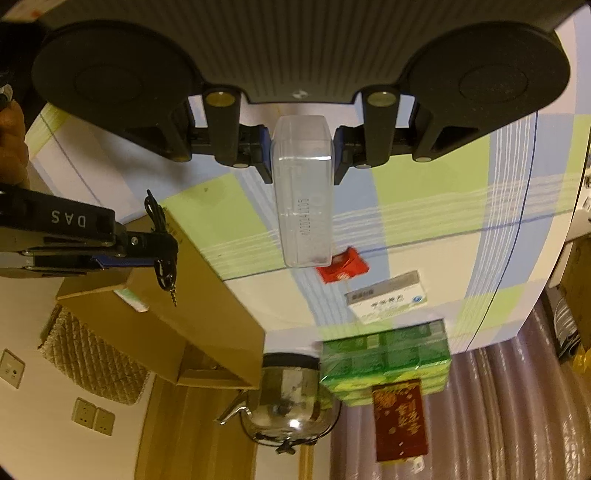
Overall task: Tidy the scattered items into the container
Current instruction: 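Carry the plastic case and the black cable over the cardboard box, then open both tools to drop the plastic case and cable into the box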
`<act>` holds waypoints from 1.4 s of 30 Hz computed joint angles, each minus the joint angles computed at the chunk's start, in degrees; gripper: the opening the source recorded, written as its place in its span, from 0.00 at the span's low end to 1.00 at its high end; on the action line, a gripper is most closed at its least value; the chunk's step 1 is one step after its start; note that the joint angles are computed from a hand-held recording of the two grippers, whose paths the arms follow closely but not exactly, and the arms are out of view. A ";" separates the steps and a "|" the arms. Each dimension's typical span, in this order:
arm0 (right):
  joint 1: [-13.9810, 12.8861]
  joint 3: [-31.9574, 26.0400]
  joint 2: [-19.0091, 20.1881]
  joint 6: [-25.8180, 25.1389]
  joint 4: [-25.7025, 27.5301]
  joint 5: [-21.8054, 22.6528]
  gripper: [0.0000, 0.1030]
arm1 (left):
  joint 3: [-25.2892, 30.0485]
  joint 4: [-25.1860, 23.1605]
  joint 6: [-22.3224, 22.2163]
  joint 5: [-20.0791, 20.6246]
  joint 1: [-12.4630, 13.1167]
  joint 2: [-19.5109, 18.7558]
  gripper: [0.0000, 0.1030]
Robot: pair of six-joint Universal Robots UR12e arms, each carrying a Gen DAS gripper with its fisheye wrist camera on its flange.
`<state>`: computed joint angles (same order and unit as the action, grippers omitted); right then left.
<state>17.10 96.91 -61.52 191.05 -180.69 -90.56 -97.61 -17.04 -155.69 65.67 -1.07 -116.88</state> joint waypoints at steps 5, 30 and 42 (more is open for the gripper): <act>-0.89 0.31 -0.81 0.16 -2.09 -1.75 0.16 | 1.32 0.69 0.18 -1.36 -1.36 -0.35 0.25; -9.22 1.93 -2.73 -0.33 -6.06 -6.95 0.16 | 16.23 -2.46 -0.67 -7.90 -10.75 -8.24 0.25; -10.87 2.11 -1.74 1.00 -5.17 -5.55 0.17 | 19.03 -0.57 -1.13 -7.40 -11.84 -11.38 0.46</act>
